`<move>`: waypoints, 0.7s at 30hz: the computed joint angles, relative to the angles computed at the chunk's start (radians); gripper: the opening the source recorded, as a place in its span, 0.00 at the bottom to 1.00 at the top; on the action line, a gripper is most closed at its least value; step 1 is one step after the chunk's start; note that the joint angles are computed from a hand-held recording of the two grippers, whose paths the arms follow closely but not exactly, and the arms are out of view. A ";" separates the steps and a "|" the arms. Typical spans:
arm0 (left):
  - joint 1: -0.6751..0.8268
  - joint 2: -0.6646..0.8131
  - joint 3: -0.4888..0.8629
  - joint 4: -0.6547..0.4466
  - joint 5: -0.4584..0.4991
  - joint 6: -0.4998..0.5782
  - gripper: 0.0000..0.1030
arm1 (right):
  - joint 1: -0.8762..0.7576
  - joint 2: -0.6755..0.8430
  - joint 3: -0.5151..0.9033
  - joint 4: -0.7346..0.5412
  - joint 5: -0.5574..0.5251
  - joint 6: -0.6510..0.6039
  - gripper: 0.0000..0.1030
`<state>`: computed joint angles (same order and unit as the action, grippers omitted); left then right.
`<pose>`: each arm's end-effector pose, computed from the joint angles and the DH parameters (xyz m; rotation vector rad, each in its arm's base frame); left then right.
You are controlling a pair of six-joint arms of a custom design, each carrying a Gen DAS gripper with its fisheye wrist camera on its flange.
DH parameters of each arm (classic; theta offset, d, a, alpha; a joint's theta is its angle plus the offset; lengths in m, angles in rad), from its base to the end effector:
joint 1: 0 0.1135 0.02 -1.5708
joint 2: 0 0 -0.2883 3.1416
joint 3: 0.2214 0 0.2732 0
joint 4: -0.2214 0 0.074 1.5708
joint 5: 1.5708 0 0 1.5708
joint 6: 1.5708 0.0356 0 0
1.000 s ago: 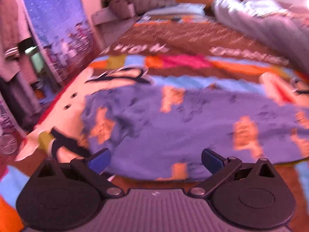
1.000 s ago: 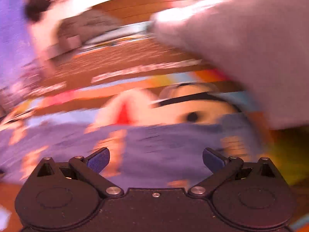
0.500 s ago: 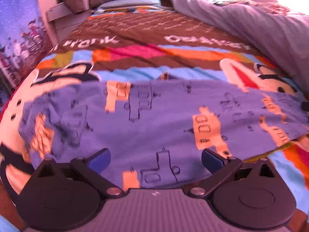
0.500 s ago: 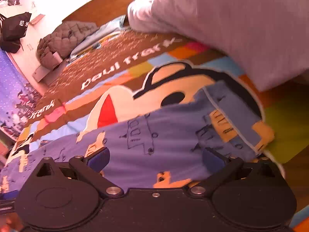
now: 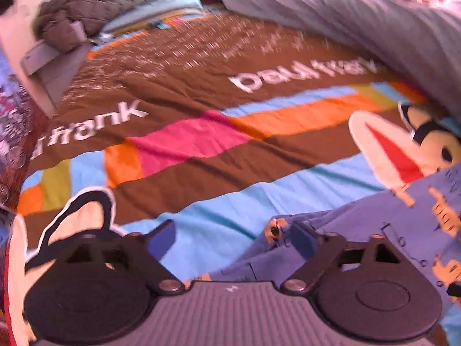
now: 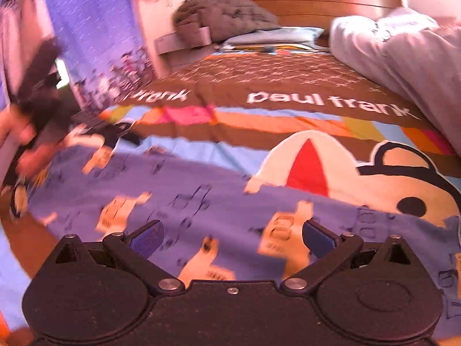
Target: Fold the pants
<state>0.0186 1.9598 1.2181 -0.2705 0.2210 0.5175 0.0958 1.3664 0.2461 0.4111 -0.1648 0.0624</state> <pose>0.4241 0.0001 0.1522 0.7070 2.4470 -0.0790 0.2128 0.0263 0.1109 -0.1247 2.2795 0.2707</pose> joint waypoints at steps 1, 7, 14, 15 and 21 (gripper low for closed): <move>-0.009 0.023 0.028 -0.023 -0.011 0.023 0.75 | 0.003 0.019 -0.004 0.010 0.000 0.001 0.99; -0.055 0.034 0.025 -0.030 -0.043 0.256 0.66 | -0.109 0.080 0.014 -0.003 -0.108 0.092 0.99; -0.120 0.070 0.019 -0.032 -0.112 0.243 0.10 | -0.090 0.090 0.015 -0.004 -0.080 0.094 0.99; -0.127 0.056 -0.012 0.011 -0.124 0.240 0.08 | -0.083 0.087 0.015 -0.008 -0.069 0.091 0.99; -0.121 0.051 -0.052 0.118 -0.136 0.119 0.06 | -0.082 0.092 0.018 -0.011 -0.062 0.092 0.99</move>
<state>-0.1028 2.0103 1.1666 -0.1528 0.0851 0.6368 0.0142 1.4582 0.2642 0.3997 -0.2273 0.1546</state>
